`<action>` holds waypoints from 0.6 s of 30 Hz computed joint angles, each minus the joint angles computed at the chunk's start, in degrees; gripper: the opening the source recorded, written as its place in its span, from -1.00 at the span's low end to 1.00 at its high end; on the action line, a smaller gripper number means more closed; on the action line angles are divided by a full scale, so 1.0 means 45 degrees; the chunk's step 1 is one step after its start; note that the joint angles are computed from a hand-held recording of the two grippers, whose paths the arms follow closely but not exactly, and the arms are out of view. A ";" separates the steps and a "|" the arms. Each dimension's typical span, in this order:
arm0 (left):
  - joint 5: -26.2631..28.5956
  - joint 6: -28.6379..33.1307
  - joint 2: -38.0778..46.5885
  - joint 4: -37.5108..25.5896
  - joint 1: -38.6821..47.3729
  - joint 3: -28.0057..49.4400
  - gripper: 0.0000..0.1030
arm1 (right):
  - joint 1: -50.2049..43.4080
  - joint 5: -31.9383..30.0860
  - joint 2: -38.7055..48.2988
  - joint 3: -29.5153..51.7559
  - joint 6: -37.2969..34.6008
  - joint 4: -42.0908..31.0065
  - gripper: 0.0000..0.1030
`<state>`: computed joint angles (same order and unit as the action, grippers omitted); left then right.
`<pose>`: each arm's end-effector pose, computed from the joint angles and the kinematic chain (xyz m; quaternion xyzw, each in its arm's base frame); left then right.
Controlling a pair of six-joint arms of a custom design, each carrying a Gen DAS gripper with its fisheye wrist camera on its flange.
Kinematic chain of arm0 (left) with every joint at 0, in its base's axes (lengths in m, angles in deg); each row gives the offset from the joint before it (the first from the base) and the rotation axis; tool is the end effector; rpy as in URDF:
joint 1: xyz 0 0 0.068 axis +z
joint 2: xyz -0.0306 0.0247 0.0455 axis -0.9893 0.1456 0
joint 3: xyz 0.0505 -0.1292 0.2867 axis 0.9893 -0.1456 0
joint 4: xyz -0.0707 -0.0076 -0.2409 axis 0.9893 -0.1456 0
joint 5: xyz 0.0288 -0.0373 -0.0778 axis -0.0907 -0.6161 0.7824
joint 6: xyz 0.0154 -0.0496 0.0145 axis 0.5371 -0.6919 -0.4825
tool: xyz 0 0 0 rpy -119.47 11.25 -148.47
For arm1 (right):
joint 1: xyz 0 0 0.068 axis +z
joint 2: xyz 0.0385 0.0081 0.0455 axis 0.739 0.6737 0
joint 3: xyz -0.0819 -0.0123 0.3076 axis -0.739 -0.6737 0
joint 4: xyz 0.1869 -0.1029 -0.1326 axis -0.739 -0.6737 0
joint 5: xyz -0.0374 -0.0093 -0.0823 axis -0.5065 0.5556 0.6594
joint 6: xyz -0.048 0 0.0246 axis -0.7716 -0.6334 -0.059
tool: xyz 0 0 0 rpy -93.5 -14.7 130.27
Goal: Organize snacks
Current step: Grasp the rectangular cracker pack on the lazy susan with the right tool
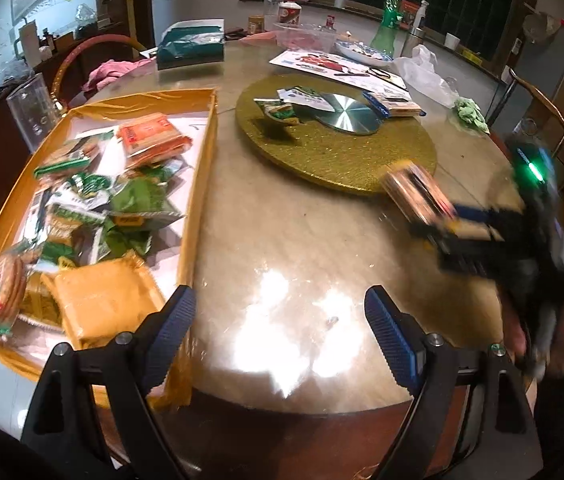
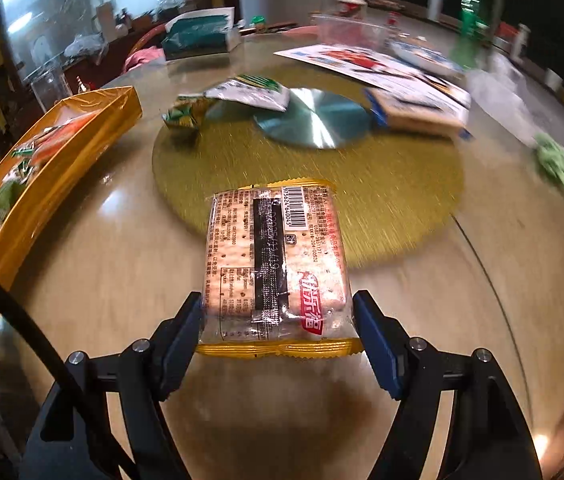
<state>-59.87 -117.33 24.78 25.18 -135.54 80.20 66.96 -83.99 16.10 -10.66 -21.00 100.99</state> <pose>0.1700 -0.2117 0.1791 0.0609 0.9513 -0.0652 0.2950 0.2279 0.0789 0.1206 -0.1106 0.9524 0.0489 0.2798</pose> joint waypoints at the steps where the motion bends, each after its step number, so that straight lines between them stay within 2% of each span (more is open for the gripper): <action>1: 0.0072 0.0155 0.0146 -0.0042 0.0092 0.0170 0.68 | -0.0033 0.0120 -0.0333 -0.0493 0.0244 0.0220 0.44; 4: 0.0324 0.0576 0.0726 -0.0265 0.0479 0.0829 0.68 | -0.0200 0.0804 -0.1347 -0.1882 0.1151 0.0749 0.44; 8: 0.0728 0.0944 0.1485 -0.0584 0.0951 0.1733 0.68 | -0.0707 0.1464 -0.2107 -0.2649 0.1931 0.0707 0.44; 18: 0.1404 0.1726 0.3745 -0.2060 0.1998 0.4789 0.68 | -0.1552 0.1345 -0.1828 -0.2269 0.1476 0.0436 0.44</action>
<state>-53.55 -109.56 41.63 15.91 -126.55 101.75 59.97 -77.94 7.88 -20.86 -14.36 102.95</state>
